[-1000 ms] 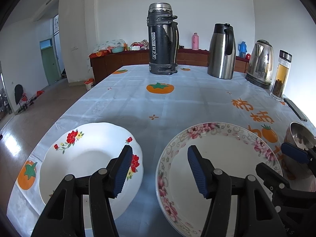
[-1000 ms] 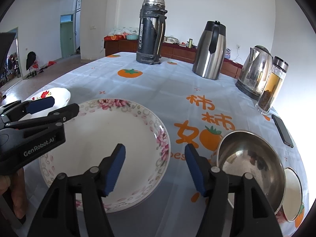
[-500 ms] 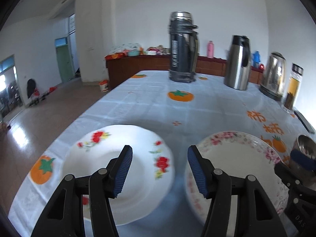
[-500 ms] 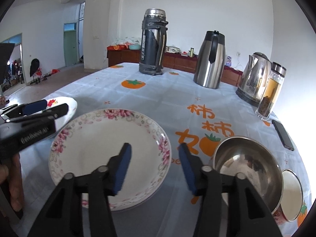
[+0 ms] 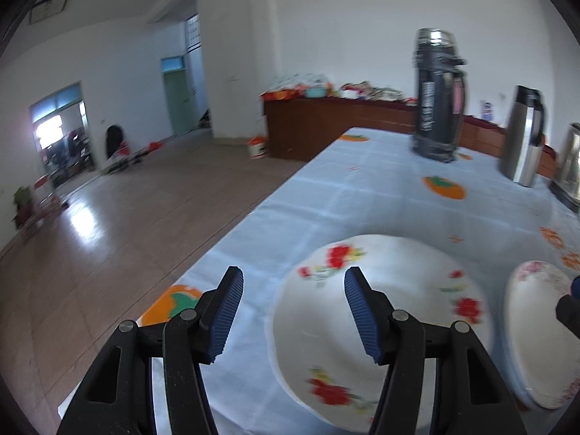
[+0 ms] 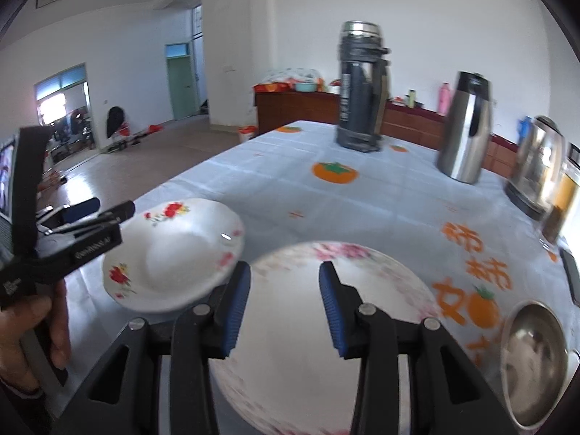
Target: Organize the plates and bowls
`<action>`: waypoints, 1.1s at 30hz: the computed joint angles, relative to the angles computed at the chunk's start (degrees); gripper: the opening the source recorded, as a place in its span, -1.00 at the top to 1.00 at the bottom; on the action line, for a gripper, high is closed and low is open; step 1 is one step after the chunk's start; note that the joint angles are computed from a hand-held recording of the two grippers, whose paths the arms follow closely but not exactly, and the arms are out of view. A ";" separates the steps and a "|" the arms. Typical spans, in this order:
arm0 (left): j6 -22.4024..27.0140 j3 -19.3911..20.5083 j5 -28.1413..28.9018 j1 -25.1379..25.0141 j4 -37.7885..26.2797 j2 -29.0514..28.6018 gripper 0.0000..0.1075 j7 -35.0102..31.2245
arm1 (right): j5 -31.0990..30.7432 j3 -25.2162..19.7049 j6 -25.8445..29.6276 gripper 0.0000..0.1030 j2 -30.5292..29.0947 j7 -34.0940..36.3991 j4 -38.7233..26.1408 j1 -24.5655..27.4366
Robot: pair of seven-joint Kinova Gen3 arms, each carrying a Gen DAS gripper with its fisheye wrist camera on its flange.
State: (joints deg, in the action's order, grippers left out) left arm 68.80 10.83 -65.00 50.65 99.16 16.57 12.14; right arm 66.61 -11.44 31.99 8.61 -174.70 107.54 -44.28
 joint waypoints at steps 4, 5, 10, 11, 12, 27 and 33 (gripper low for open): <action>-1.92 -0.45 1.46 -1.48 1.34 -0.16 -0.13 1.12 | -6.00 1.90 -1.67 0.24 3.75 8.10 -5.18 -0.83; -2.08 -0.46 1.56 -1.58 1.52 -0.06 -0.13 1.21 | -7.63 0.53 -1.47 0.25 4.91 10.43 -6.66 0.75; -6.76 -0.59 3.04 -3.82 3.27 -1.82 -0.14 1.48 | -17.35 0.92 1.74 0.36 10.11 21.84 -13.97 0.66; -8.38 -0.60 3.45 -4.59 3.83 -2.33 -0.13 1.34 | -18.91 1.07 2.75 0.36 11.01 23.86 -15.28 0.51; -10.02 -0.61 4.06 -5.44 4.29 -2.79 -0.13 1.09 | -20.53 1.30 3.51 0.37 11.84 25.92 -16.56 0.29; -18.90 -1.44 9.59 -8.58 4.70 -4.02 0.19 -6.74 | -33.05 7.00 11.78 0.49 16.39 40.34 -25.04 -4.43; -20.41 -1.50 8.96 -8.92 6.14 -5.00 0.24 -5.32 | -32.62 8.39 7.88 0.51 14.64 37.89 -21.59 -5.31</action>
State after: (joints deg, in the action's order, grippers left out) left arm 48.39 9.33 -56.04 41.73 105.30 11.56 6.82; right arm 33.99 -3.04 39.86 23.25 -136.82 85.96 -49.59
